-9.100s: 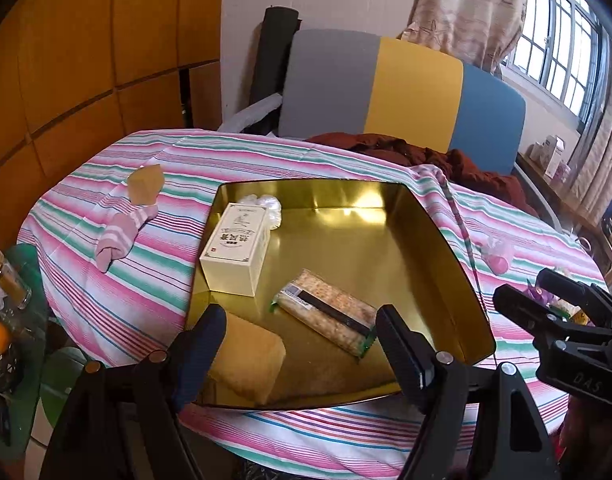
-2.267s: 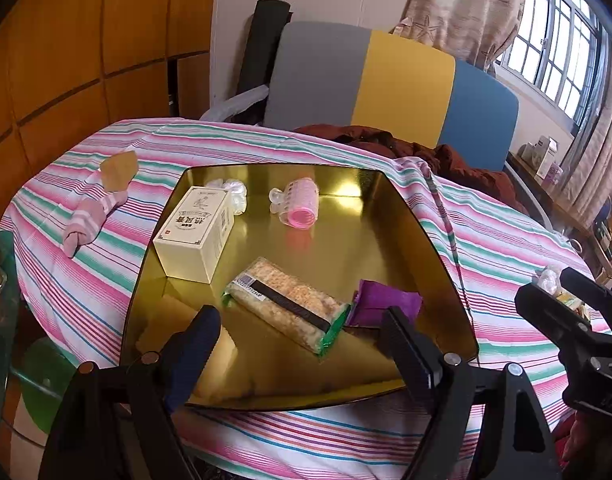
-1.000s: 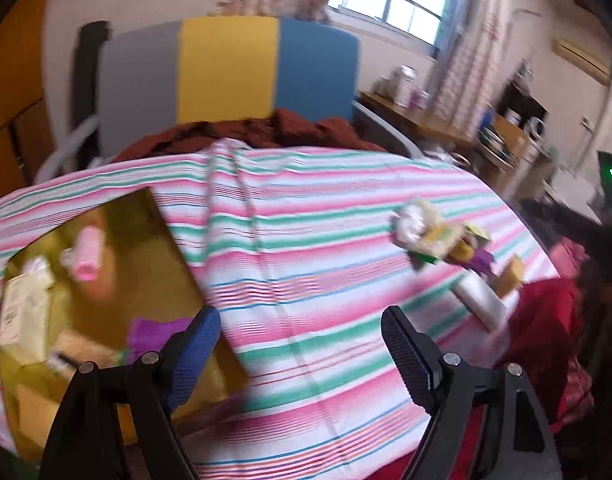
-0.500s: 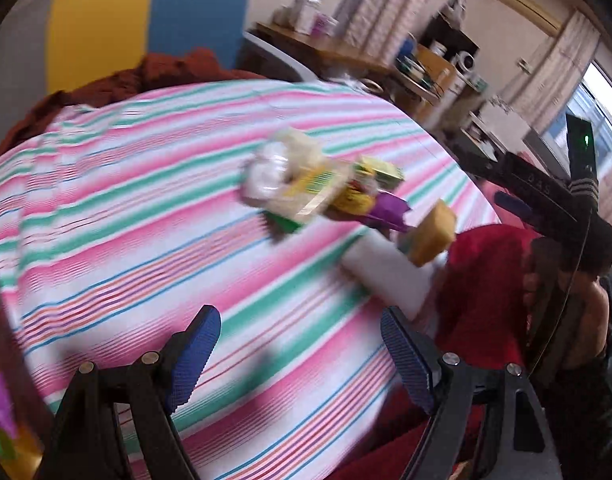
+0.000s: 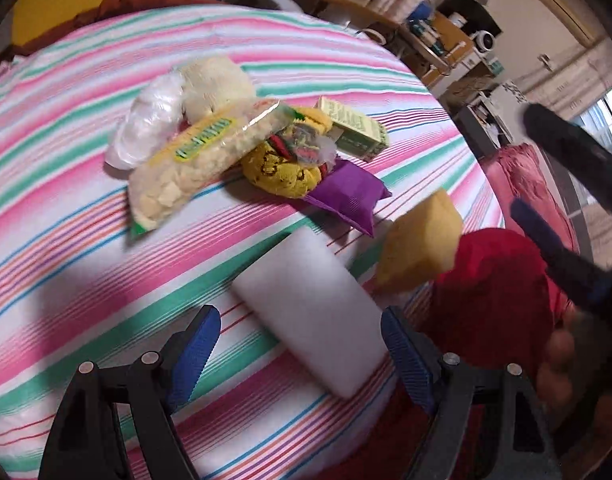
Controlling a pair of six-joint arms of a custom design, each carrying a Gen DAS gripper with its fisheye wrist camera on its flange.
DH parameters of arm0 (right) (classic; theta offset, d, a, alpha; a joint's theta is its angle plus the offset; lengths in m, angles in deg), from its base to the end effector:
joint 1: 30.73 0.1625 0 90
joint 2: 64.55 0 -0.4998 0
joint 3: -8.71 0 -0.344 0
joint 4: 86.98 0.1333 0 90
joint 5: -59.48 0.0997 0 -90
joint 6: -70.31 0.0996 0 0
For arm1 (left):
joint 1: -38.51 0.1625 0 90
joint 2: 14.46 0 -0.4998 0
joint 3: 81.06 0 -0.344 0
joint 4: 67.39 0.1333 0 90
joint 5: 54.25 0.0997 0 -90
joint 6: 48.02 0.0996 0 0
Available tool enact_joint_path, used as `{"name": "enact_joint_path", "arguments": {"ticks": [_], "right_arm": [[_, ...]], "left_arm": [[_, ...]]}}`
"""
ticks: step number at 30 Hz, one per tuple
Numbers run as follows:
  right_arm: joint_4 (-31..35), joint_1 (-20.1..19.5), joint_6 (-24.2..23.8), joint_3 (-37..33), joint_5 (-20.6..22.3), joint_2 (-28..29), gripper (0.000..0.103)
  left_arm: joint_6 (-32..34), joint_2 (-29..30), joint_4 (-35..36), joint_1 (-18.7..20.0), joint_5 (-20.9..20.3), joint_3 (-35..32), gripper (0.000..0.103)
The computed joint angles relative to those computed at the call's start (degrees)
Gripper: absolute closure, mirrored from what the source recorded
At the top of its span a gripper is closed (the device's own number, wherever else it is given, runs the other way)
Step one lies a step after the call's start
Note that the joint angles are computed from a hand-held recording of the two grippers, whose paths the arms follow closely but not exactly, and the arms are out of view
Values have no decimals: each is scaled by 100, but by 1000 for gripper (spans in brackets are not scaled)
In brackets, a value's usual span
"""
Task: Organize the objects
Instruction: 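Grasp the white rectangular block with the left gripper while the right grasps the yellow sponge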
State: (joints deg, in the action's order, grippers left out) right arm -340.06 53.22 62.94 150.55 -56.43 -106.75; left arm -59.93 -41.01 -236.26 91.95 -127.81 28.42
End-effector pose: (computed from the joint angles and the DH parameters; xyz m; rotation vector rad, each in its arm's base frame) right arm 0.0432 -0.4444 0.2082 -0.2950 -2.2615 1.3254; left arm -0.2170 -0.5638 -0.0578 0.6226 2.7813 -0.0769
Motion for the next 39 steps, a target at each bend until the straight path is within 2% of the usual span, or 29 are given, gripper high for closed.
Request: {"name": "enact_joint_path", "arguments": {"ticks": [6, 11, 13, 16, 19, 22, 29, 36, 39], "right_arm": [[-346, -176, 54, 140, 477, 51, 0], [-358, -226, 85, 179, 631, 35, 0], [-373, -237, 95, 196, 668, 37, 0], [-338, -261, 126, 210, 713, 23, 0], [-265, -279, 159, 211, 726, -15, 0], [-84, -269, 198, 172, 662, -66, 0], [323, -252, 271, 101, 530, -167, 0], [880, -114, 409, -92, 30, -247, 0], [1258, -50, 500, -206, -223, -306, 0]], "left_arm": [[-496, 226, 146, -43, 148, -314, 19], [-454, 430, 210, -227, 630, -440, 18], [-63, 482, 249, -320, 825, -424, 18], [689, 497, -57, -400, 1039, -176, 21], [1042, 422, -319, -376, 1014, 48, 24], [1308, 286, -467, -305, 926, 258, 28], [1733, -184, -1062, -84, 840, 1040, 29], [1998, -717, -1689, 232, 819, 1817, 29], [2052, -761, -1862, 264, 774, 1910, 29]]}}
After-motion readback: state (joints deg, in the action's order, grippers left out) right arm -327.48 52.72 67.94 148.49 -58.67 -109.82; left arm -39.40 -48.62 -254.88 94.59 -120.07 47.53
